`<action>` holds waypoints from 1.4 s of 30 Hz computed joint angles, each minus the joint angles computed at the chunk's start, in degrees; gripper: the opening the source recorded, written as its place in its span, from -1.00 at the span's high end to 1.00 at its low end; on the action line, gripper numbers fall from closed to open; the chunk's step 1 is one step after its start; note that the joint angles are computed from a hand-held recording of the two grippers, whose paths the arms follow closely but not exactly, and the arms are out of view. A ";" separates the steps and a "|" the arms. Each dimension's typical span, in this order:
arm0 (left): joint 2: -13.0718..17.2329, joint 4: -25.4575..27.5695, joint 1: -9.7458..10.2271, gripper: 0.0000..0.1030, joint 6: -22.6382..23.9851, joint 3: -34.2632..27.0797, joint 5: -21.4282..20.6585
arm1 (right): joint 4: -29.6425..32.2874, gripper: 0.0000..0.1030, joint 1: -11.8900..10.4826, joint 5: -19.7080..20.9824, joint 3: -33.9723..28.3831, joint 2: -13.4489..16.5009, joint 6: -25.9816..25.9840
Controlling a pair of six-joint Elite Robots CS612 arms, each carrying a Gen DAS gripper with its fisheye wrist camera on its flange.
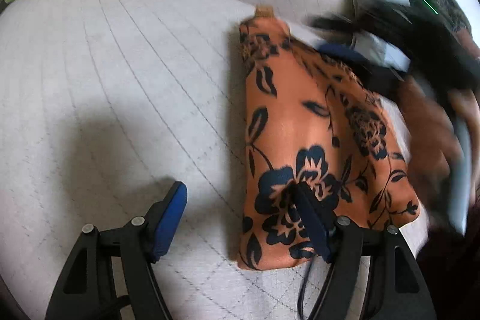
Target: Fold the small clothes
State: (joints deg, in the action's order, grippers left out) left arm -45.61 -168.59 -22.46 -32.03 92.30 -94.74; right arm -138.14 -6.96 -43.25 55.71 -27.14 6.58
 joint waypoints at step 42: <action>-0.88 -9.31 -4.55 -0.62 10.00 1.08 28.81 | -35.08 -0.33 -5.34 -16.42 32.12 -15.80 -4.36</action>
